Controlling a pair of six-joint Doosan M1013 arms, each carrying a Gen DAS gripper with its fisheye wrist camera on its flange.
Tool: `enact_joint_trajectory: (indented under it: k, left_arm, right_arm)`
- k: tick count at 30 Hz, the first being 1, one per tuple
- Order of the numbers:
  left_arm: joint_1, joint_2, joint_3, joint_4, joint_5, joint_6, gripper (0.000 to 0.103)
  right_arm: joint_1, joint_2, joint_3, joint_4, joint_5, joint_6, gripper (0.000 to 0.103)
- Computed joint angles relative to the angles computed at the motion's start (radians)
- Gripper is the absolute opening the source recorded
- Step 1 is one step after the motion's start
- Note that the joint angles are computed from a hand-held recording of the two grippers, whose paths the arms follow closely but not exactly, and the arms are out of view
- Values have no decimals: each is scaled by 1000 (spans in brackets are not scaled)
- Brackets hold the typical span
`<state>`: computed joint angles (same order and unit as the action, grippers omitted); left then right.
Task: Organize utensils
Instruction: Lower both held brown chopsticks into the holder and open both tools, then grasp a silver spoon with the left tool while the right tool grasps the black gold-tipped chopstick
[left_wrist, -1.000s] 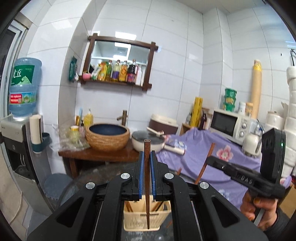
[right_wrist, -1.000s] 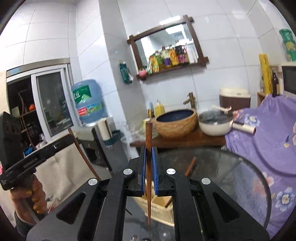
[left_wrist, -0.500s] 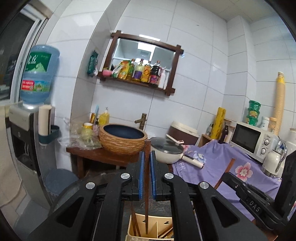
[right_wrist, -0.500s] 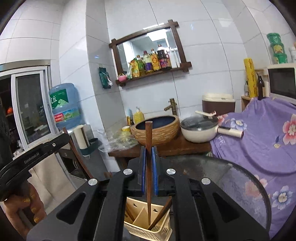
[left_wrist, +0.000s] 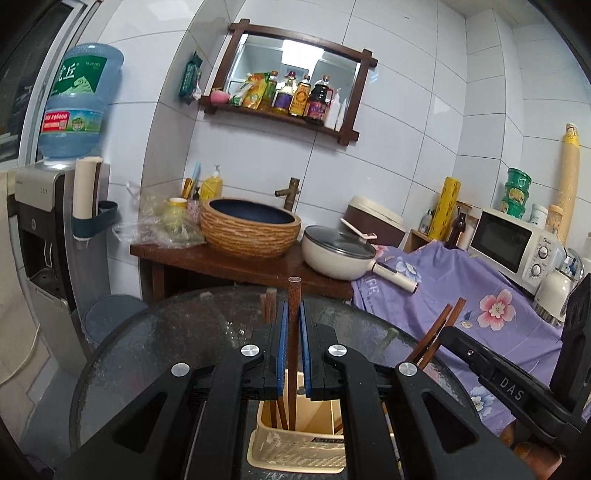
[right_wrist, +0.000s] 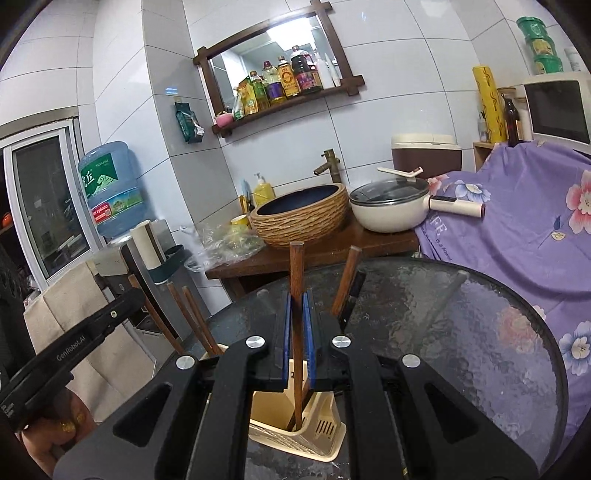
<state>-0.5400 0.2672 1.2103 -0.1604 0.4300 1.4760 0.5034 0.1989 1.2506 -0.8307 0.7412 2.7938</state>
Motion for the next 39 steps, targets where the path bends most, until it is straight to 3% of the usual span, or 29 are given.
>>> enact_joint_trajectory:
  k: [11, 13, 14, 15, 17, 21, 25, 30, 39]
  left_arm:
    - [-3, -6, 37, 5, 24, 23, 10]
    - [-5, -11, 46, 6, 20, 36, 24]
    - [-5, -12, 47, -1, 18, 40, 35]
    - [-4, -16, 55, -15, 12, 47, 42]
    - [-2, -24, 68, -26, 2, 53, 45]
    - [-1, -48, 105, 3, -25, 30, 65]
    - [5, -84, 166, -4, -44, 44, 85]
    - [16, -102, 210, -53, 0, 99, 95]
    - [17, -122, 294, -60, 76, 114, 96]
  right_arm:
    - [12, 1, 16, -51, 28, -5, 8]
    - [15, 1, 20, -61, 41, -11, 9]
    - [14, 0, 23, -58, 42, -15, 17]
    - [14, -4, 30, -63, 39, -6, 33]
    - [17, -16, 50, -102, 29, 49, 54]
    - [26, -42, 86, -149, 28, 91, 55]
    - [40, -71, 132, -142, 46, 103, 67]
    - [49, -97, 192, -19, 79, 37, 70]
    - [47, -105, 269, 200, 160, -50, 71]
